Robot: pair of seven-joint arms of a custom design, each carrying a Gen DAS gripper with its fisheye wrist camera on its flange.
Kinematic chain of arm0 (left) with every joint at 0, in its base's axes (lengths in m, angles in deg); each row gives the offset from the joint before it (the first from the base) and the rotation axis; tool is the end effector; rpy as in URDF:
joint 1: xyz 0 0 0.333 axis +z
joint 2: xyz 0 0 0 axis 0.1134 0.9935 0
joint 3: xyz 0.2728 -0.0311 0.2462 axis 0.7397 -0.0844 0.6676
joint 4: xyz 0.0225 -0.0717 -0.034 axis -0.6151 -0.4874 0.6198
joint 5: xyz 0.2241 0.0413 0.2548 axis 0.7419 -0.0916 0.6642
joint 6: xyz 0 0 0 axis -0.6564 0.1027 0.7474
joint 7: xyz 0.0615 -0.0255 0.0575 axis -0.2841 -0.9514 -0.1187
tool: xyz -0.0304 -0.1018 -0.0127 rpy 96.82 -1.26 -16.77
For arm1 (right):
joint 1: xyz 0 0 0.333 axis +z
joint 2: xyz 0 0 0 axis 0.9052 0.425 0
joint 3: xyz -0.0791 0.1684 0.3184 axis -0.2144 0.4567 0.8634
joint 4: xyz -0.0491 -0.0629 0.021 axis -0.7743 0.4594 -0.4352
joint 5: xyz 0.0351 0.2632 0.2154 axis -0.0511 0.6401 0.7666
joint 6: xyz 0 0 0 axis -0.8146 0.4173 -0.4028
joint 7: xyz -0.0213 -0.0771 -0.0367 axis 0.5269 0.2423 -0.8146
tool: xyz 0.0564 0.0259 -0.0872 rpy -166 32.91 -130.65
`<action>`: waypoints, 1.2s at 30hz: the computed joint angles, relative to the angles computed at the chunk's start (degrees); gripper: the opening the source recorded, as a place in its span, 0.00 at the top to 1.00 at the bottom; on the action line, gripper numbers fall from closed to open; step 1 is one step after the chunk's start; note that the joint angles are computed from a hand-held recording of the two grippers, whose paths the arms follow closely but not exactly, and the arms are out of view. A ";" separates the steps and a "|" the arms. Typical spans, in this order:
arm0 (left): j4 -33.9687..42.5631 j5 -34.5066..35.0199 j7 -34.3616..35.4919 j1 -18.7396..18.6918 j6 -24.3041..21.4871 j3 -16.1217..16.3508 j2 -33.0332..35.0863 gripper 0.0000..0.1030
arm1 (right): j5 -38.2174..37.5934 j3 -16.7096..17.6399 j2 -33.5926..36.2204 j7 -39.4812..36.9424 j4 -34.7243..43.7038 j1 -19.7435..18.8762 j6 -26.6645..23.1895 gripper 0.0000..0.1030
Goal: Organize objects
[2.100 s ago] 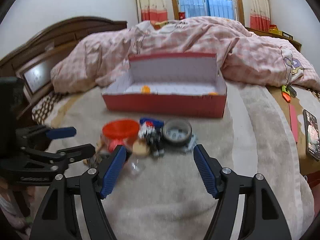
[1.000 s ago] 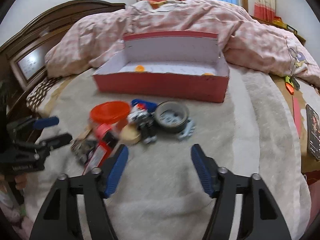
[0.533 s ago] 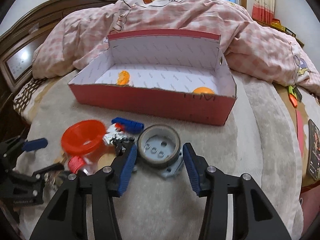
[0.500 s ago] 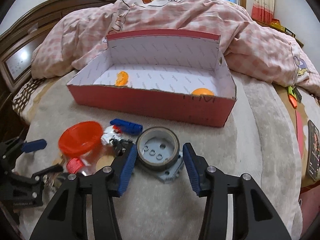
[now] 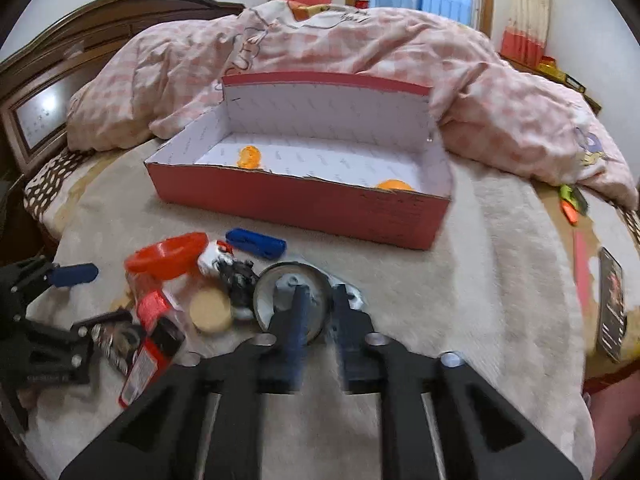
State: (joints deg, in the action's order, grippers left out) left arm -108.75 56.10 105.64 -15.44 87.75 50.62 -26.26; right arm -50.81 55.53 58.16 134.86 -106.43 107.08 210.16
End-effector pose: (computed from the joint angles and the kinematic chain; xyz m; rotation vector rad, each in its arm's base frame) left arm 0.5689 -0.3123 0.4505 -1.5286 2.2259 -0.7303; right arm 0.5353 0.4547 0.4780 -1.8398 1.6566 -0.6984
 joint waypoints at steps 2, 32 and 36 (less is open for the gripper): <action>-0.10 0.49 -0.52 -0.49 -0.02 0.49 -0.13 0.26 | 0.04 0.25 -2.32 1.97 -3.96 -0.45 3.09 0.87; 3.25 0.49 -4.56 -0.10 -2.45 -1.29 1.05 0.44 | 0.58 -0.36 -1.94 1.31 -8.33 0.36 7.70 0.74; 3.98 -1.59 -4.34 -0.10 -1.05 -0.98 2.10 0.35 | -0.39 -0.74 -2.15 2.14 -9.29 0.17 10.23 0.68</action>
State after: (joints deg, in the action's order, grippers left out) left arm -104.78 54.51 101.30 -15.54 86.70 49.64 -24.16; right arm -51.20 54.79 56.01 137.00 -115.71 107.25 220.38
